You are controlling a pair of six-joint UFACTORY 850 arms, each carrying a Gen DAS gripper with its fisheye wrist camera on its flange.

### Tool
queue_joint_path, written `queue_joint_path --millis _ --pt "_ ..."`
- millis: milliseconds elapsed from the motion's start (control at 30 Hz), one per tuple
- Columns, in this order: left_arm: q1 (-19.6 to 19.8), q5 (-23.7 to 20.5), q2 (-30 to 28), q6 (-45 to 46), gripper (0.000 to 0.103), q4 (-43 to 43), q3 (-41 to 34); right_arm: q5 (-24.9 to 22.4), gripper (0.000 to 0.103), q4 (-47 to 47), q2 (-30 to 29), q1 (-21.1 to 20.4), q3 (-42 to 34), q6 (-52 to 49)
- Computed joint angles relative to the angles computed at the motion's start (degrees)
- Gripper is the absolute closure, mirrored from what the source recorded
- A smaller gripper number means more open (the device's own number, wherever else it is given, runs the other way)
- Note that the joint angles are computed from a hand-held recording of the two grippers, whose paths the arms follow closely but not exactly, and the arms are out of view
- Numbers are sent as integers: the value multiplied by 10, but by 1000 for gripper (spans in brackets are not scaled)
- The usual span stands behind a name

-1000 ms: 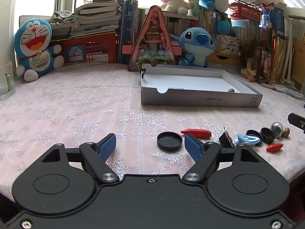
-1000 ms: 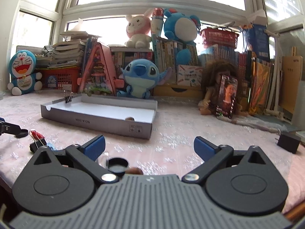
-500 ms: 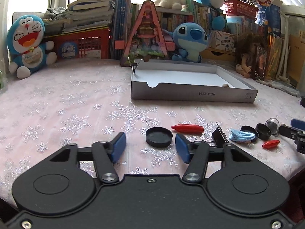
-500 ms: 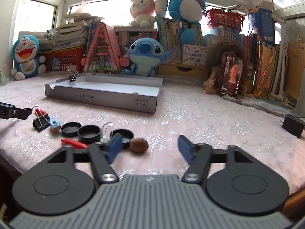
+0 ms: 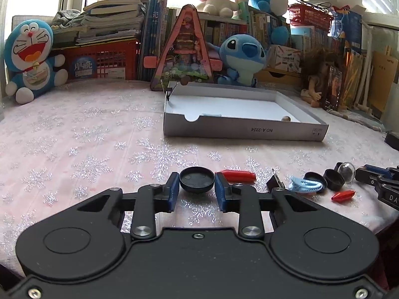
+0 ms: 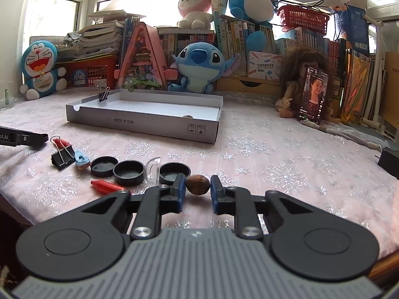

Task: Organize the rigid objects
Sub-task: 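Place the black lid in the white tray with the left tool while the right tool releases the nut there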

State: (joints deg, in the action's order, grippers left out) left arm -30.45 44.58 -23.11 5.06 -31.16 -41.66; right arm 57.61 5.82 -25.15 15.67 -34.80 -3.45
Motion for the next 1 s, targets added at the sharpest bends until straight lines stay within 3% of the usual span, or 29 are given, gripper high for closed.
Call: queue_joint_path --millis 233,400,567,1000 --pt "4 -2 14 10 75 -5 -1 -24 77 2 9 -8 -9 24" --pt "13 -11 20 7 75 8 -12 -74 77 22 15 -11 -30 28" --pt "23 -34 18 2 75 25 -35 -96 77 32 16 -13 -50 20" --pt "55 -100 -12 3 75 49 -126 -186 77 -44 1 -39 -141 89"
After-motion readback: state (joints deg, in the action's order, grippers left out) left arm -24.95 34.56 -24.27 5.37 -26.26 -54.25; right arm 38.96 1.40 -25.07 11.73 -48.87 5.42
